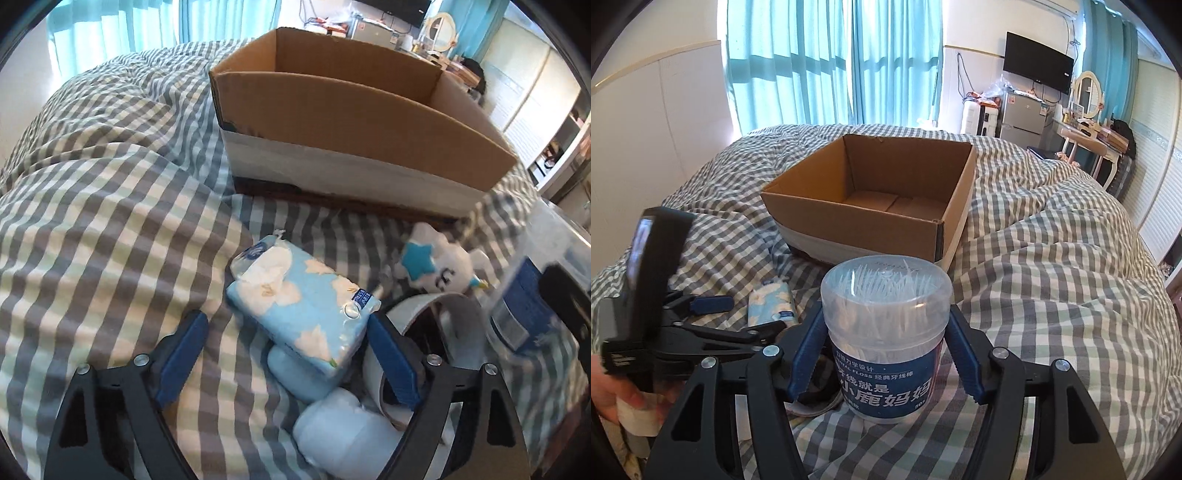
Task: Organize objects
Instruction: 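Grasp the blue floral tissue pack with the left gripper while the right gripper holds the floss tub, then carry the tissue pack and floss tub into the box and open both grippers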
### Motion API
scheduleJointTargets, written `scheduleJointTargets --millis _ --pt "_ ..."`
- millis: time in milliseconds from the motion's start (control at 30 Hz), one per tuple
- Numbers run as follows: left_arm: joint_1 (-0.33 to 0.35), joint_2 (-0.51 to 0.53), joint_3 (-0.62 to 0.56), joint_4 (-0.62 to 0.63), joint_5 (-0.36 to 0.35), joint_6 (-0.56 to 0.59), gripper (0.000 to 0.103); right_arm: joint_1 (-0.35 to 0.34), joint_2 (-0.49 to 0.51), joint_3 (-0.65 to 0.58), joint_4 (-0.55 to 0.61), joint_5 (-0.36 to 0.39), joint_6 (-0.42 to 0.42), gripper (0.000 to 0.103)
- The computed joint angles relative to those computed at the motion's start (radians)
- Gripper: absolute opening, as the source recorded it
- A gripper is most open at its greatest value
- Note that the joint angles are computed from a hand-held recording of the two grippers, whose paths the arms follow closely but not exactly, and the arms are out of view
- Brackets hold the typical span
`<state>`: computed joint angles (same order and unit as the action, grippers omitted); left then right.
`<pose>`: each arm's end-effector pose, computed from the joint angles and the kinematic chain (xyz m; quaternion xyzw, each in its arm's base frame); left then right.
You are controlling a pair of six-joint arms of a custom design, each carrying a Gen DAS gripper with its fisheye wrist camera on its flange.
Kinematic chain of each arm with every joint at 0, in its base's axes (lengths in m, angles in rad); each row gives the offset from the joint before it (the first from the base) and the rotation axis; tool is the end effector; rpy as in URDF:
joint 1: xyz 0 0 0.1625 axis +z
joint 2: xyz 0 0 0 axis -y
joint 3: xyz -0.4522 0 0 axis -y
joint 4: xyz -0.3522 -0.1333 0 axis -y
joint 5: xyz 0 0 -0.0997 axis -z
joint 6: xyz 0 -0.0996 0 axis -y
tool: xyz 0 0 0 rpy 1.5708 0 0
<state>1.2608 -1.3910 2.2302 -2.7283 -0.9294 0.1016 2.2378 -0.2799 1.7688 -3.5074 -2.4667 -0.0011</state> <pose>0.0507 -0.4739 0.3007 0.1426 0.9275 -0.1820 0.2939 0.4026 -0.4215 -0.0765 0.1973 -0.8618 0.3271 0.3337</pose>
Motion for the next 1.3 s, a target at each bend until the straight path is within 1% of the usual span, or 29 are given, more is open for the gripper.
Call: scheduleJointTargets --millis 167,200,233,300,433,633,767,833,933,1033,1100,1200,1300 --pt "0.017 0.044 -0.031 -0.036 -0.016 0.012 0.090 -0.013 0.005 0.002 -0.003 0.015 0.008 0.063" --pt "0.020 0.054 -0.038 -0.044 -0.019 0.020 0.087 -0.015 0.004 0.003 -0.002 0.018 0.010 0.063" --pt "0.023 0.061 -0.045 -0.041 -0.025 0.028 0.078 -0.017 0.005 0.007 -0.007 0.021 0.010 0.063" --pt "0.031 0.076 -0.061 -0.027 -0.026 0.036 0.077 -0.018 0.004 0.009 -0.010 0.024 0.011 0.063" --pt "0.033 0.055 -0.058 -0.014 -0.047 0.046 0.074 -0.018 0.001 0.011 -0.011 0.025 0.012 0.063" --pt "-0.010 -0.018 -0.001 -0.043 -0.020 0.059 0.074 -0.003 -0.001 0.013 -0.021 0.005 0.009 0.063" --pt "-0.050 -0.060 0.032 -0.077 0.022 0.074 0.074 0.012 -0.004 0.012 -0.025 -0.011 0.009 0.063" --pt "-0.062 -0.088 0.039 -0.080 0.024 0.077 0.074 0.019 -0.008 0.008 -0.019 -0.018 0.014 0.063" --pt "-0.089 -0.108 0.027 -0.080 0.026 0.085 0.074 0.030 -0.019 0.009 -0.017 -0.012 0.019 0.063" --pt "-0.107 -0.132 0.008 -0.089 0.025 0.115 0.074 0.041 -0.033 0.005 -0.016 -0.009 0.004 0.063" --pt "-0.115 -0.123 -0.024 -0.101 0.021 0.144 0.074 0.045 -0.038 -0.012 -0.013 -0.008 -0.015 0.063" --pt "-0.141 -0.124 -0.056 -0.107 0.035 0.165 0.074 0.047 -0.052 -0.048 0.008 -0.001 -0.045 0.063" --pt "-0.147 -0.107 -0.111 -0.102 0.020 0.174 0.074 0.048 -0.061 -0.099 0.018 0.007 -0.093 0.063"
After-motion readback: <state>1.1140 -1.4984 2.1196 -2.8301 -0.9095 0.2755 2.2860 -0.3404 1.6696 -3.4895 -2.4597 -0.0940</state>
